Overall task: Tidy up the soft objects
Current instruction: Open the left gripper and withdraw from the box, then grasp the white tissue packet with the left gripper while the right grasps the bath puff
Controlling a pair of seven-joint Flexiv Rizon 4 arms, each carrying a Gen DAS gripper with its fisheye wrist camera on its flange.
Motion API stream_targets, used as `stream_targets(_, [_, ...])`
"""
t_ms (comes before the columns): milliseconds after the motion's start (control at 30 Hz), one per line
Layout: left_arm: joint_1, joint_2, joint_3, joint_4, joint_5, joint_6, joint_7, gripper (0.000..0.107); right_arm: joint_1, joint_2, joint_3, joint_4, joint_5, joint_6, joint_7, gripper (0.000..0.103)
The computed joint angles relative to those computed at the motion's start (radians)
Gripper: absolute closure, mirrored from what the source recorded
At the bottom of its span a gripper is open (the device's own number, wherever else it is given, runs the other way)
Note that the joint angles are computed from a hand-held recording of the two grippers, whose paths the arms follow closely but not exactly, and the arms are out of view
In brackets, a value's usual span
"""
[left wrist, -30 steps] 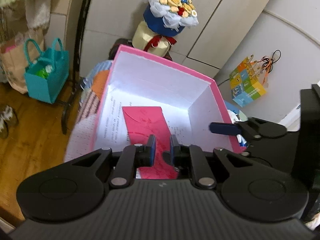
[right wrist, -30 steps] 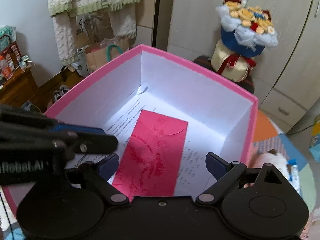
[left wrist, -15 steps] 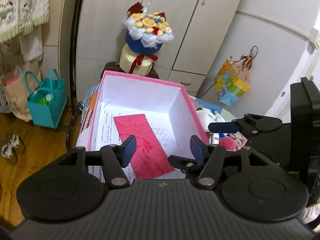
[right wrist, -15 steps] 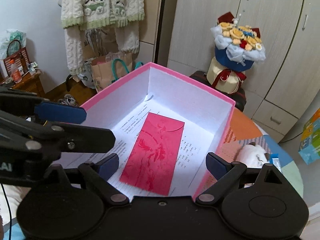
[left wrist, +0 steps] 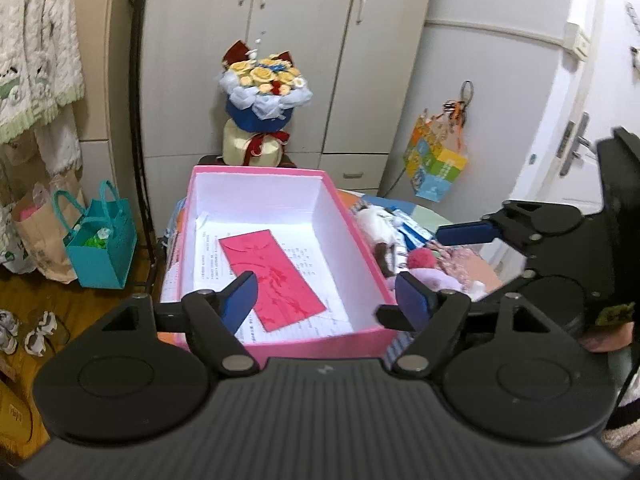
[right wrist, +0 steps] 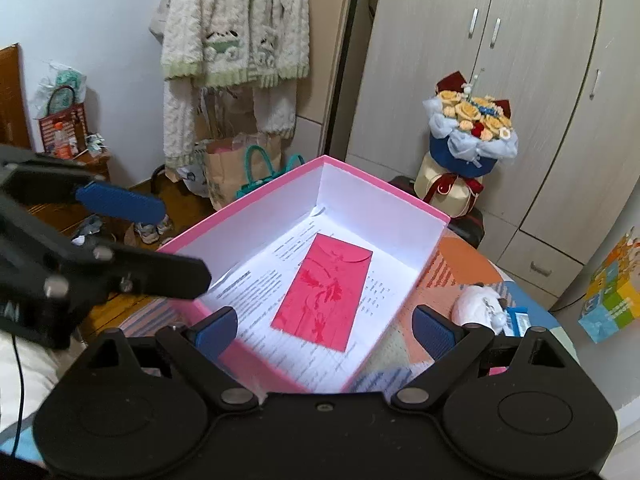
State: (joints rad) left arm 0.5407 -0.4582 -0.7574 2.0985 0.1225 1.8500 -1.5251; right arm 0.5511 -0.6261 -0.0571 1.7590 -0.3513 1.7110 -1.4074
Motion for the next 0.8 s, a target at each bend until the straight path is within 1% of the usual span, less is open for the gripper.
stream_targets(33, [0.009, 0.008, -0.012, 0.013, 0.006, 0.004, -0.001, 0.030, 0.012, 0.018, -0.024, 0.046, 0.006, 0.053, -0.009, 0.006])
stream_targets(67, [0.021, 0.014, -0.029, 0.023, 0.016, 0.002, 0.002, 0.029, 0.006, 0.032, -0.024, 0.081, 0.016, 0.091, -0.023, 0.006])
stream_targets(100, [0.025, 0.020, -0.036, 0.031, 0.023, 0.001, 0.006, 0.027, -0.019, 0.046, -0.004, 0.114, 0.025, 0.122, -0.038, 0.006])
stream_targets(167, [-0.001, 0.036, -0.018, 0.040, 0.024, 0.007, 0.011, 0.025, -0.090, 0.069, 0.056, 0.169, 0.036, 0.156, -0.059, 0.005])
stream_targets(267, [-0.065, 0.042, 0.025, 0.037, 0.025, 0.018, 0.015, 0.022, -0.128, 0.101, 0.068, 0.253, 0.089, 0.216, -0.079, 0.004])
stream_targets(367, [-0.105, 0.018, 0.030, 0.015, 0.037, 0.008, 0.034, 0.020, -0.166, 0.115, 0.080, 0.324, 0.134, 0.261, -0.092, 0.004])
stream_targets(467, [-0.149, -0.021, 0.026, -0.022, 0.036, -0.030, 0.083, 0.020, -0.179, 0.114, 0.067, 0.373, 0.191, 0.307, -0.107, 0.004])
stream_targets(600, [-0.204, -0.081, 0.014, -0.074, -0.016, -0.100, 0.154, 0.020, -0.234, 0.088, 0.085, 0.395, 0.220, 0.349, -0.102, 0.004])
stream_targets(633, [-0.227, -0.093, 0.024, -0.087, -0.032, -0.113, 0.168, 0.020, -0.255, 0.077, 0.095, 0.397, 0.216, 0.361, -0.098, 0.004])
stream_targets(700, [-0.301, -0.109, 0.083, -0.120, -0.066, -0.134, 0.190, 0.020, -0.291, 0.046, 0.111, 0.394, 0.205, 0.399, -0.093, 0.004])
stream_targets(800, [-0.451, -0.126, 0.226, -0.173, -0.113, -0.131, 0.208, 0.020, -0.325, -0.006, 0.124, 0.372, 0.182, 0.453, -0.088, 0.004])
